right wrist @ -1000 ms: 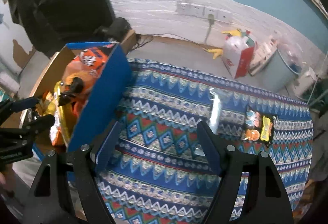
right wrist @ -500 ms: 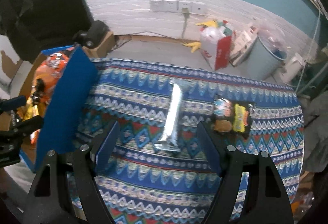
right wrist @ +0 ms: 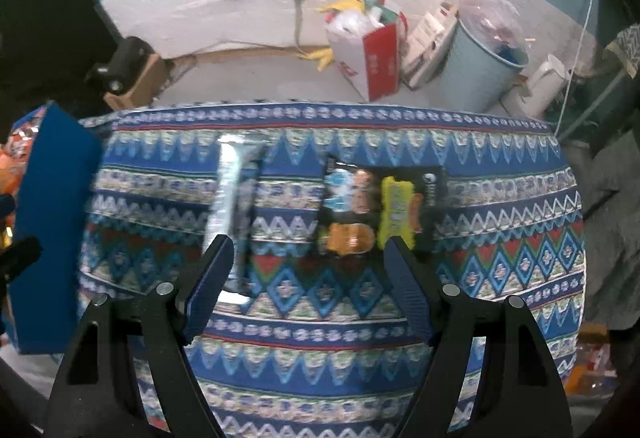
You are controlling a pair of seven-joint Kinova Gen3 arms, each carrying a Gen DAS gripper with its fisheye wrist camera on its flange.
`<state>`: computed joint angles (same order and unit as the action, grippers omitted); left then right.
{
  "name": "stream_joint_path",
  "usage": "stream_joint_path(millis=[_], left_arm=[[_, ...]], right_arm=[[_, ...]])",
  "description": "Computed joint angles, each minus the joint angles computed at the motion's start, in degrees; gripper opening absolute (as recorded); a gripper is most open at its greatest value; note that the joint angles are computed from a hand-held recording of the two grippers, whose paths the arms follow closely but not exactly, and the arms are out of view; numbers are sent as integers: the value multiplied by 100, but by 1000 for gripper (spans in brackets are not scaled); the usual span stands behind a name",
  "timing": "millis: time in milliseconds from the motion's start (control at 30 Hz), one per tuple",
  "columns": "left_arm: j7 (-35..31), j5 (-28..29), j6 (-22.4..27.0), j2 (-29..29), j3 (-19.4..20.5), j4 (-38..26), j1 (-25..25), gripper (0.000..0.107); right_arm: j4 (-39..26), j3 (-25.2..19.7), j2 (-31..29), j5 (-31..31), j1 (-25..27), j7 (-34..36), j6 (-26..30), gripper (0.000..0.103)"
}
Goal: Organize snacks
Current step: 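Move both tools back to the silver bar and black-yellow bag, then grasp the silver bar with left tool while right tool grasps black-yellow snack bag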
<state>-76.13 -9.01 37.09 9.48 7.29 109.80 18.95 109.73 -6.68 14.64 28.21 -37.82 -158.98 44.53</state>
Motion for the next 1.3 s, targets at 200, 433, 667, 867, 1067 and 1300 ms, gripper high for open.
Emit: stream_joint_path(millis=[200,433,667,867,1067,1300], left_arm=[[282,-277,-81,619,-103,-341,340,79],[291,-369,-296,1078,-199,-566,525,79],[166,-372,-95,1339,-220,-797,609,79],[110,-229,25,1491,-201,-922,631,79],[35,70,132,1642,-100,-1081,609,79],[266,-57,208,1869,-227,-1294,934,82]], right_arm=[[-195,149,245,-227,503,927,240,76],[-357,528,658,-176,924,1362,121,76],[-428,708,988,-299,1179,1630,-129,76],[-349,680,1012,-600,1218,1850,80,76],[11,549,782,-1083,1381,1962,158,76],[521,375,455,-1577,1537,2320,-28,76]])
